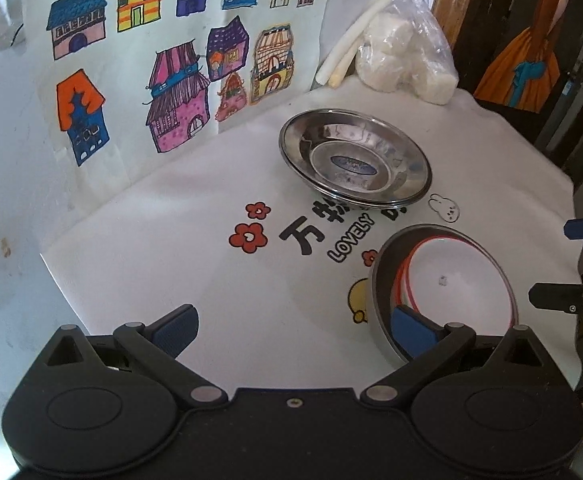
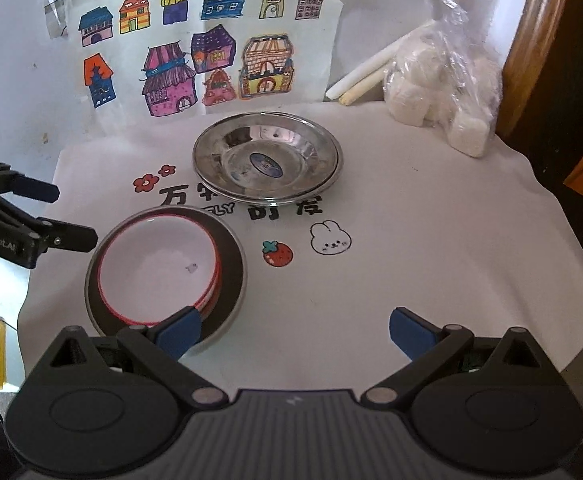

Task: Organize plates and bowls
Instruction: 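Close both grippers on the rim of the steel bowl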

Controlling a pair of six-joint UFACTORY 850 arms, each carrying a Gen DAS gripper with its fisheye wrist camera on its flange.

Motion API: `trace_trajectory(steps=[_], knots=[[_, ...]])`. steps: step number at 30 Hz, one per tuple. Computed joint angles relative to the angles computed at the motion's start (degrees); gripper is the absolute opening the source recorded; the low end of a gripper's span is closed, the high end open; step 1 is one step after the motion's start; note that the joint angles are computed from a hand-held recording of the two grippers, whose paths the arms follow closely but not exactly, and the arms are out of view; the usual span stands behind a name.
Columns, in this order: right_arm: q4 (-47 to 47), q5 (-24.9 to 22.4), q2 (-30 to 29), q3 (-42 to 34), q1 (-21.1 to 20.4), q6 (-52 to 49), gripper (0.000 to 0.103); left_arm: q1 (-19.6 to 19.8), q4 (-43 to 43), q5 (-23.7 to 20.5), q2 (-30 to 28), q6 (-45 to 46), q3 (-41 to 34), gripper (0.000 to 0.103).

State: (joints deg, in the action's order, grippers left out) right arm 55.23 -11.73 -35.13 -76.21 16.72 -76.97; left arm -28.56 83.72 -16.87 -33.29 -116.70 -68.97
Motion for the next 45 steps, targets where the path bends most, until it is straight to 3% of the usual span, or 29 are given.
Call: trace_trajectory(steps=[6, 12, 15, 19, 27, 33, 38, 40, 43, 45], knots=[[-9.7, -1.1, -2.0, -2.6, 0.5, 9.1, 0.103, 0.5, -10.7, 0.7, -1.8, 12.7, -2.5, 0.102], [-20.1, -3.8, -4.6, -6.5, 0.6, 19.4, 0.103, 1.2, -30.4, 0.6, -4.5, 34.6, -6.8, 0.102], [-29.2, -5.3, -6.2, -8.7, 0.8, 28.8, 0.102, 1.7, -40.3, 0.7, -5.6, 44.7, -8.3, 0.099], [-30.8, -8.6, -7.9, -11.0, 0.5, 31.5, 0.1, 2.8, -51.9, 2.8, -5.9, 55.6, -8.8, 0.087], [-31.9, -10.5, -8.6, -12.2, 0.8, 32.0, 0.089, 3.2, -55.2, 5.3, -5.8, 57.3, -8.2, 0.077], [-32.7, -14.8, -9.5, -14.4, 0.9, 35.2, 0.071, 2.7, -62.0, 4.8, -5.9, 63.7, -9.3, 0.051], [-33.0, -22.8, -12.0, -19.3, 0.9, 40.3, 0.038, 2.3, -65.4, 3.9, -6.2, 67.0, -10.4, 0.031], [-32.9, -24.0, -12.4, -20.1, 1.1, 41.2, 0.031, 2.0, -64.7, 4.0, -6.2, 66.3, -10.6, 0.024], [-32.6, -23.7, -12.5, -19.9, 1.3, 41.5, 0.027, 1.8, -65.3, 4.7, -6.3, 66.6, -10.6, 0.015], [-32.2, -24.0, -12.5, -19.9, 1.2, 41.2, 0.027, 1.9, -64.8, 5.2, -6.2, 66.0, -10.4, 0.015]])
